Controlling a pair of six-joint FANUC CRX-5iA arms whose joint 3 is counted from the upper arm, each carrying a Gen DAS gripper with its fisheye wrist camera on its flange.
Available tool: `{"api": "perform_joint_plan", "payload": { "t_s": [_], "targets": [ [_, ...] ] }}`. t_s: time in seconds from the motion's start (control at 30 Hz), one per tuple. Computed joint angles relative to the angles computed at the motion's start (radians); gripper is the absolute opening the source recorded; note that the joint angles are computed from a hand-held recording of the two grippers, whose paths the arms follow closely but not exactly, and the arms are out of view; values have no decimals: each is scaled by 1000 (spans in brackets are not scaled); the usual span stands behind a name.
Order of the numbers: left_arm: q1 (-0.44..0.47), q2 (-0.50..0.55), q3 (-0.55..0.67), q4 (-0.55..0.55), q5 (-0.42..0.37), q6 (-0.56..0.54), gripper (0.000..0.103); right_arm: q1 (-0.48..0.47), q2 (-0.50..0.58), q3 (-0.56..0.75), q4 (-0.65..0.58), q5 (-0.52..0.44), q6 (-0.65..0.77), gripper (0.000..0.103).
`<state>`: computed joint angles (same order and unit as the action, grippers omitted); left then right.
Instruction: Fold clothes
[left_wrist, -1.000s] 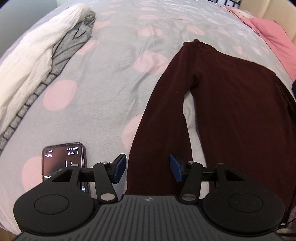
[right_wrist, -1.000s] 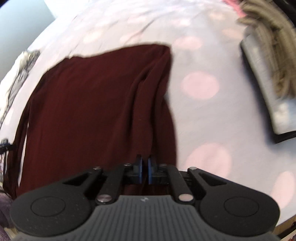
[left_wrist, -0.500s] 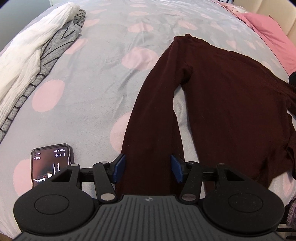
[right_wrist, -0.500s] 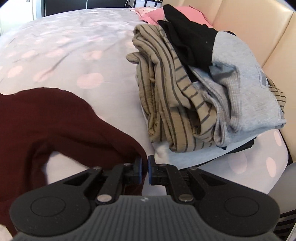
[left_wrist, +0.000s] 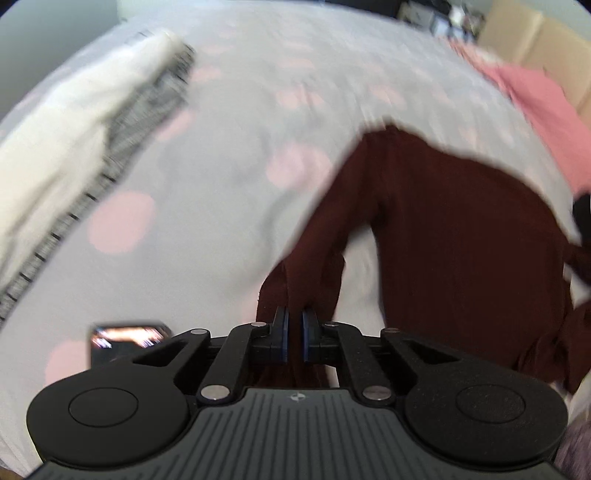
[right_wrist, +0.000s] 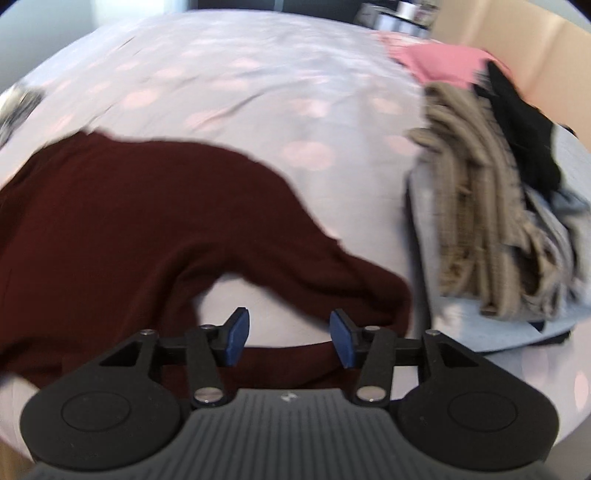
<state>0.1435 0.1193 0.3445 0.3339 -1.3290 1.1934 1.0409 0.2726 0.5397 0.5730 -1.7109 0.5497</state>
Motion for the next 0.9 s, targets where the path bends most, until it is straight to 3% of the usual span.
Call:
{"api": "perform_joint_plan", "payload": {
  "t_s": [0.23, 0.37, 0.5, 0.63, 0.83, 0.9],
  "targets": [
    [36, 110, 197, 6, 53, 137, 6, 5, -9, 12, -78, 12, 44, 54],
    [24, 186, 295, -22, 7, 253, 21, -13, 1, 7, -87, 0, 14, 54],
    [-14, 141, 228, -55, 60, 181, 25, -33, -37, -27, -131, 28, -98, 54],
    [-38, 98, 174, -30, 33, 96, 29, -48, -78, -57, -210, 80, -200, 54],
    [-99, -8, 29, 12, -10, -79, 31, -59, -112, -89, -326, 150, -239, 54],
    [-122, -43, -22, 26, -17, -135, 34, -48, -98, -74, -328, 115, -231, 55]
  ]
}}
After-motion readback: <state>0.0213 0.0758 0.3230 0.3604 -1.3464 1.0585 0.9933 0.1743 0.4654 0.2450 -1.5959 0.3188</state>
